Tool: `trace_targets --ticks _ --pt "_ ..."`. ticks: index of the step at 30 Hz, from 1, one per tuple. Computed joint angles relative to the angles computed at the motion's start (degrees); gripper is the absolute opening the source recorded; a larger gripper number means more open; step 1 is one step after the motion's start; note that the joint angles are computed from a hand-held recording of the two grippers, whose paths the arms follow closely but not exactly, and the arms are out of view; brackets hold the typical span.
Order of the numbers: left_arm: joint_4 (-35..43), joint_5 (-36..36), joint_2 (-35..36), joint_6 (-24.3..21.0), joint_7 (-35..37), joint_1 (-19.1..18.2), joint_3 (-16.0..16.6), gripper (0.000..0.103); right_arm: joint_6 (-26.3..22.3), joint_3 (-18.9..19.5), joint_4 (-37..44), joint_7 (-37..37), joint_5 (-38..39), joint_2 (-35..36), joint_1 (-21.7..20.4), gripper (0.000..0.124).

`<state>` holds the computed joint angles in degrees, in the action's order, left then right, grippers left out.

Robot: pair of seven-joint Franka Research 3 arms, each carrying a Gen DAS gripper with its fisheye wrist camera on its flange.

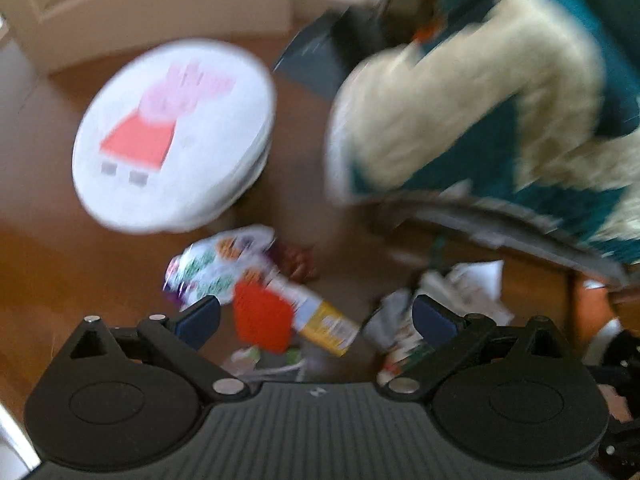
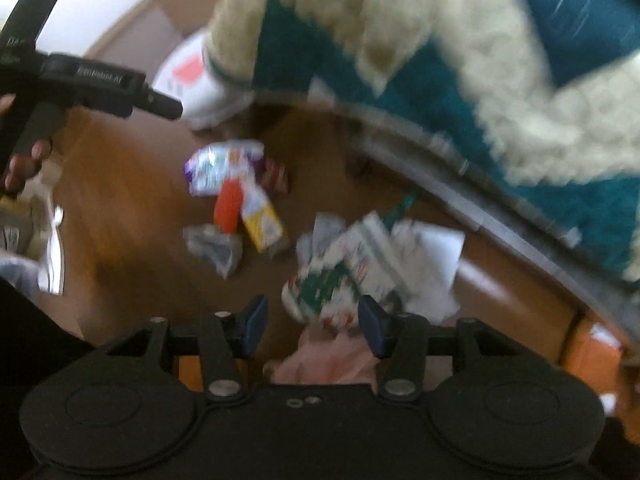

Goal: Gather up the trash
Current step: 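Grasp the white plastic bag with the left tool while the right tool grasps the pink mesh net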

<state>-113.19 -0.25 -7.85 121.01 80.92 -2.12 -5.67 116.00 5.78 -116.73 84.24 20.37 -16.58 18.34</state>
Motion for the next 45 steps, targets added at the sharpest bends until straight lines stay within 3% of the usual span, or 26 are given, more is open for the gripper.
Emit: trace_targets --ticks 7,14,19,27,28,30,35,37,39,42,45 --pt "-4.3 2.2 4.6 -1.9 -6.3 2.1 0.6 0.103 -3.6 0.8 -2.9 0.1 -0.3 4.5 1.3 0.051" --pt "-5.6 0.9 10.7 -4.1 -13.6 4.2 1.1 0.102 -4.7 1.6 -4.3 -11.6 -2.1 7.4 3.6 0.051" --pt "-7.3 -3.6 14.0 -3.4 -18.4 6.2 1.4 0.102 -4.7 1.8 -3.8 -15.0 -3.3 11.3 4.1 0.05" --pt "-9.8 -6.1 17.0 -1.9 -19.6 7.7 1.0 0.098 -4.7 2.5 -2.2 -16.7 -5.9 18.3 5.4 0.05" --pt "-10.0 -6.4 17.2 -1.6 -19.3 7.8 0.9 0.095 -4.9 2.5 -1.8 -16.7 -6.1 19.1 5.6 0.05" --pt "-10.3 -7.5 17.5 -1.2 -18.6 8.1 0.7 0.075 -4.7 2.7 -1.3 -16.6 -6.7 20.4 6.0 0.05" --pt "-11.3 -8.2 17.5 0.3 -17.3 8.5 0.6 0.073 -3.4 2.6 -0.6 -15.8 -7.6 22.5 6.7 0.047" --pt "-11.0 -7.8 17.3 0.7 -17.4 8.3 0.6 0.064 -3.2 2.6 -1.1 -15.5 -8.7 21.8 6.9 0.034" --pt "-10.1 -7.7 17.5 0.3 -17.7 7.9 0.2 0.047 -2.5 2.6 -1.6 -15.1 -9.4 21.4 7.1 0.02" --pt "-10.1 -8.0 16.6 -0.2 -16.8 7.8 0.1 0.036 -1.7 2.6 -2.3 -14.2 -9.6 20.4 7.1 0.015" --pt "-9.9 -8.6 15.0 -1.2 -14.6 7.6 0.0 0.033 -2.4 2.4 -3.0 -13.0 -9.0 18.5 6.8 0.013"
